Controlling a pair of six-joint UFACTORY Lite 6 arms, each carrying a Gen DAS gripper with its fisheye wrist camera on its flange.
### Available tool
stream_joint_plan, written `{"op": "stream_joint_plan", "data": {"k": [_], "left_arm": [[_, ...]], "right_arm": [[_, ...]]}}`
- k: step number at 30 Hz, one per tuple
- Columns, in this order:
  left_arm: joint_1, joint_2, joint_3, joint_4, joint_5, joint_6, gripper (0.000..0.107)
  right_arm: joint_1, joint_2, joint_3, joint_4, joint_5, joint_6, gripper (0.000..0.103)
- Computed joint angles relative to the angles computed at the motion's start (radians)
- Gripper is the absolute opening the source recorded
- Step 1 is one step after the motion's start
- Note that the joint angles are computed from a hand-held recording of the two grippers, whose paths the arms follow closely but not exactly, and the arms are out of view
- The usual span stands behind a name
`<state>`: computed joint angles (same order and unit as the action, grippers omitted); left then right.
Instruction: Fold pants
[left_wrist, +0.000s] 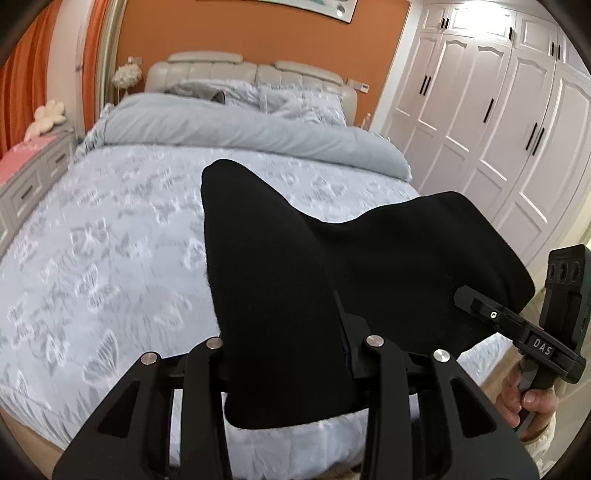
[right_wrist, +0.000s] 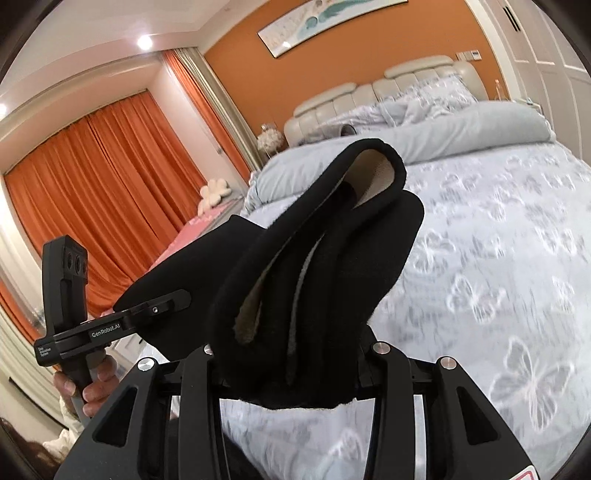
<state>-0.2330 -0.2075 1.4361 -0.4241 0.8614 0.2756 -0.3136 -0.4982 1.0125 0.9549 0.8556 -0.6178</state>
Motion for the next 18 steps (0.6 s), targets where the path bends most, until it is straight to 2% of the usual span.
{"op": "stream_joint_plan", "data": {"k": [8, 18], "left_arm": [[-0.051, 0.271, 0.315, 0.141, -0.041, -0.099, 0.034], [-0.062, 0.639, 0.767, 0.227, 0.011, -0.181, 0.034]], "right_arm": [[0.076, 0.264, 0.236, 0.021, -0.108, -0.028, 0.037], [0.101, 0.581, 0.524, 0.051, -0.154, -0.050, 0.037]]}}
